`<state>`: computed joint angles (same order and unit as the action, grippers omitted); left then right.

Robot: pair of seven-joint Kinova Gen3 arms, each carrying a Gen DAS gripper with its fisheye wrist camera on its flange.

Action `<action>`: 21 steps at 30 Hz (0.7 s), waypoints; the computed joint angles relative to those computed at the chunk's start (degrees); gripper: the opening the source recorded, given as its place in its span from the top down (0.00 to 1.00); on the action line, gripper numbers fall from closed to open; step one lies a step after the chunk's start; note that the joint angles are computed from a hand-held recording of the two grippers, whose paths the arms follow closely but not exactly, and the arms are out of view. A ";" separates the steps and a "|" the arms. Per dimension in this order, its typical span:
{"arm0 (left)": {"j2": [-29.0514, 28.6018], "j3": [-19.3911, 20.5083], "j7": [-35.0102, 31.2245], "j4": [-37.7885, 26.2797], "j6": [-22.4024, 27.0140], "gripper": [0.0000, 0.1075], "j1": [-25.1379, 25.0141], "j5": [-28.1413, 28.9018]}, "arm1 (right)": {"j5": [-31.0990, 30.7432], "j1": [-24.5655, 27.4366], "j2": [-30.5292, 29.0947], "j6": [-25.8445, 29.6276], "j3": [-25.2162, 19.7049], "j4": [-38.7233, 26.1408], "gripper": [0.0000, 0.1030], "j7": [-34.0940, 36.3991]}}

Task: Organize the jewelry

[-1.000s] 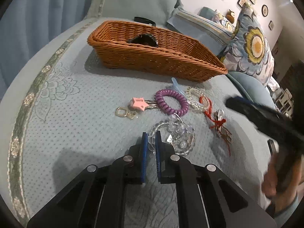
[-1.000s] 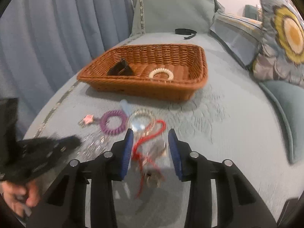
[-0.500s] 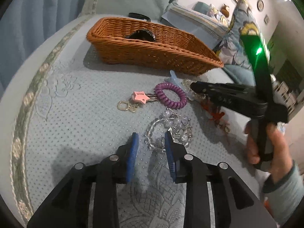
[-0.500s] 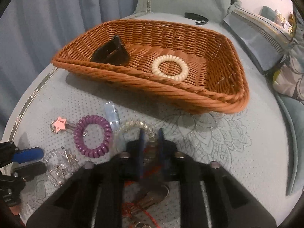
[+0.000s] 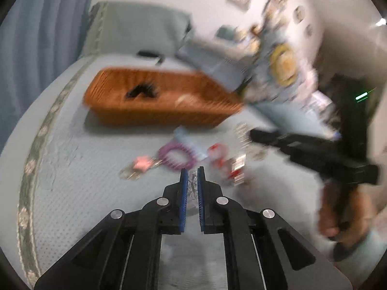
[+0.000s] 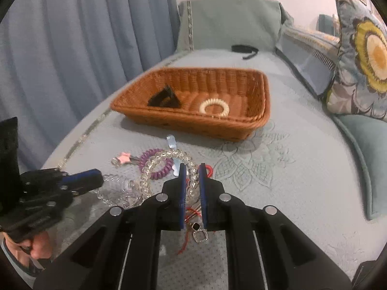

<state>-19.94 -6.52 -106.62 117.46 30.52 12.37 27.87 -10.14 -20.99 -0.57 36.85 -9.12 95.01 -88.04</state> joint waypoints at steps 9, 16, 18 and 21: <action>-2.48 -6.97 -7.17 2.79 -5.41 0.95 8.81 9.78 | -1.97 0.18 -1.70 -0.98 0.22 0.54 0.92 1.65; -4.47 -10.46 -11.30 3.07 -5.83 0.95 11.78 13.06 | -3.10 0.25 -2.48 -2.05 0.67 1.04 0.92 2.73; -4.07 -9.79 -10.94 2.23 -5.50 0.95 11.05 12.61 | -3.94 -0.03 -2.48 -1.97 1.34 0.56 0.92 3.16; -2.66 -9.39 -10.80 -0.02 -4.14 0.95 9.68 11.64 | -1.26 0.48 -1.69 -1.48 0.40 -1.69 0.92 0.65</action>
<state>-22.60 -15.90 -117.42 117.43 26.38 22.04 39.51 -11.40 -20.51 -2.26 35.36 -8.72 93.32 -87.39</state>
